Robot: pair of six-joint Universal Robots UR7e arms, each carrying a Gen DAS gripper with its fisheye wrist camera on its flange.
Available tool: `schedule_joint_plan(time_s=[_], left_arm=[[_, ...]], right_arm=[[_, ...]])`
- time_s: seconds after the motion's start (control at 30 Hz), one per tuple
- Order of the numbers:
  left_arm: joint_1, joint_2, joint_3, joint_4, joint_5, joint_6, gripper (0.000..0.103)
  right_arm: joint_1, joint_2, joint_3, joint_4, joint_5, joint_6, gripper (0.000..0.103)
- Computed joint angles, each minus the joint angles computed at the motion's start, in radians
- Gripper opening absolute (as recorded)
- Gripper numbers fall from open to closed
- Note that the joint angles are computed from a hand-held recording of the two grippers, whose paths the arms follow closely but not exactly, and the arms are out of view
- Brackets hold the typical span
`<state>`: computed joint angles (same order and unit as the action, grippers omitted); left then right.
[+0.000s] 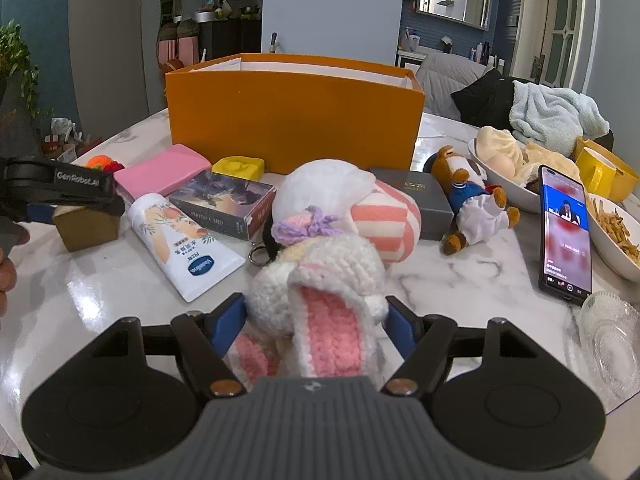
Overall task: Organize objects
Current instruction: 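Close the left gripper on the gold box while the right gripper grasps the crocheted bunny, then carry the gold box and crocheted bunny with both tools over the orange box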
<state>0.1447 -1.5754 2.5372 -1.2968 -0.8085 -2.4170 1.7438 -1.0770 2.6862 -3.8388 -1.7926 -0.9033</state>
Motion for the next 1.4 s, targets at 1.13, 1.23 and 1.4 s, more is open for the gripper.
schedule_joint_plan(time_s=[1.13, 1.23, 1.4], left_arm=[[-0.164, -0.093, 0.041, 0.091, 0.03, 0.005, 0.078], [-0.173, -0.098, 0.037, 0.094, 0.038, 0.007, 0.078], [-0.181, -0.107, 0.035, 0.1, 0.044, 0.004, 0.078]], right_arm=[[0.035, -0.131, 0.031, 0.082, 0.039, 0.044, 0.064], [0.034, -0.159, 0.036, 0.101, 0.062, 0.056, 0.064], [0.036, -0.133, 0.031, 0.095, 0.032, 0.052, 0.064]])
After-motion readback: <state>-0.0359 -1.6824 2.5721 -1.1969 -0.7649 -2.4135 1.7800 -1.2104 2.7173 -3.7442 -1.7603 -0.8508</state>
